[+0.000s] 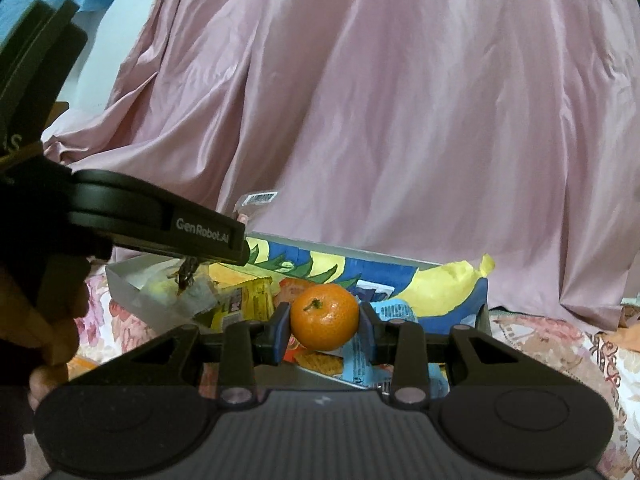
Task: Organize snacks
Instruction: 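Lift the dried snack and tangerine and carry them over the grey tray, then open both tools to drop the dried snack and tangerine into the tray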
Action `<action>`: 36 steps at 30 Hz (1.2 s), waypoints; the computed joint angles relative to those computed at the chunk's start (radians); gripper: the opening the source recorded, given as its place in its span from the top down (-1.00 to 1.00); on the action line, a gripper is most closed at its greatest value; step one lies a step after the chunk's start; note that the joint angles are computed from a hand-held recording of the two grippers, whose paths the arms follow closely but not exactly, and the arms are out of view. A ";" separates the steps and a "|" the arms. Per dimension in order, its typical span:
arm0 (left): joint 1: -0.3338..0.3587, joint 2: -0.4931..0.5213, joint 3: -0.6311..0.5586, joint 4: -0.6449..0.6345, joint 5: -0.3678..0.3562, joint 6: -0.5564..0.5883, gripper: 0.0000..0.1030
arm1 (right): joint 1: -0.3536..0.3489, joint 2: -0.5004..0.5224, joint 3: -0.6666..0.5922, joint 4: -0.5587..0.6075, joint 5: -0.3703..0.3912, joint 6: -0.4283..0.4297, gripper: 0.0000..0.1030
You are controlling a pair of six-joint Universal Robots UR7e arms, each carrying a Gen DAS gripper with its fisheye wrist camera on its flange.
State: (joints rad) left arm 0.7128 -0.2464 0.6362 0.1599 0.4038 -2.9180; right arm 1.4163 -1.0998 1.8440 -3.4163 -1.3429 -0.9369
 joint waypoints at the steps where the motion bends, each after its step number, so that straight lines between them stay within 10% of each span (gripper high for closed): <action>1: 0.001 0.000 -0.001 -0.001 -0.001 0.000 0.08 | 0.001 0.000 0.000 0.002 -0.001 0.000 0.23; 26: 0.021 0.130 -0.261 0.173 -0.007 -0.019 0.07 | 0.003 -0.005 0.001 0.035 -0.026 0.020 0.23; 36: 0.025 0.298 -0.592 0.435 -0.024 -0.102 -0.12 | 0.002 -0.004 0.003 0.026 -0.022 0.015 0.12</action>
